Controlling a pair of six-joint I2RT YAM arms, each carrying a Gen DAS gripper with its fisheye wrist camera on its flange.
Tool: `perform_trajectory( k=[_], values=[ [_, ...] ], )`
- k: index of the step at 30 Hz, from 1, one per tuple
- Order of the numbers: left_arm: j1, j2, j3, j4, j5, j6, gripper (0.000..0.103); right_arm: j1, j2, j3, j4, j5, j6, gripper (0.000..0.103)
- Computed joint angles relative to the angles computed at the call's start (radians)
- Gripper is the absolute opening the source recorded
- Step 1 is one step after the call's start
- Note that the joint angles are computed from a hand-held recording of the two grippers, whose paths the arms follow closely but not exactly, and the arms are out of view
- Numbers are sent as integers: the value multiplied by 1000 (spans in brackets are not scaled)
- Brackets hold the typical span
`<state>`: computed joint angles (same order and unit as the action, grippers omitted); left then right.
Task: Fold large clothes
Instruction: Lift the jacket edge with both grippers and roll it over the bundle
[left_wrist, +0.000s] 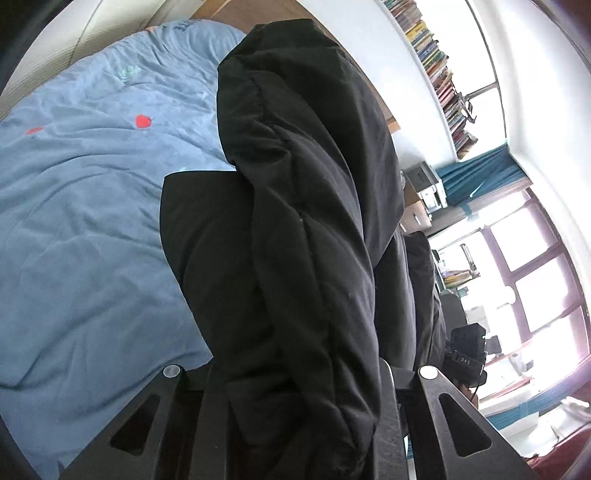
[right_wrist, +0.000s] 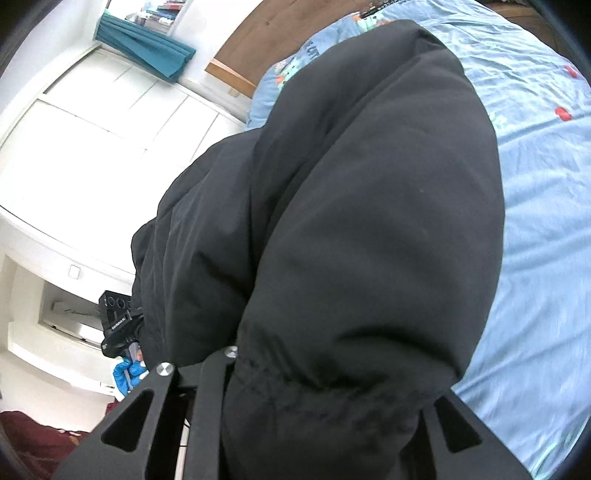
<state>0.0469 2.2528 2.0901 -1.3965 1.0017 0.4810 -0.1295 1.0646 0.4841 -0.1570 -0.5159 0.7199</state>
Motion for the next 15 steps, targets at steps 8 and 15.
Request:
perform_trajectory(
  k=[8,15],
  values=[
    [-17,78,-197,270,-188,8,21,136,153,-225,311,121,104,19],
    [18,155,-276,483,-263,-9,44,45,433,-455,794,140,94,39]
  ],
)
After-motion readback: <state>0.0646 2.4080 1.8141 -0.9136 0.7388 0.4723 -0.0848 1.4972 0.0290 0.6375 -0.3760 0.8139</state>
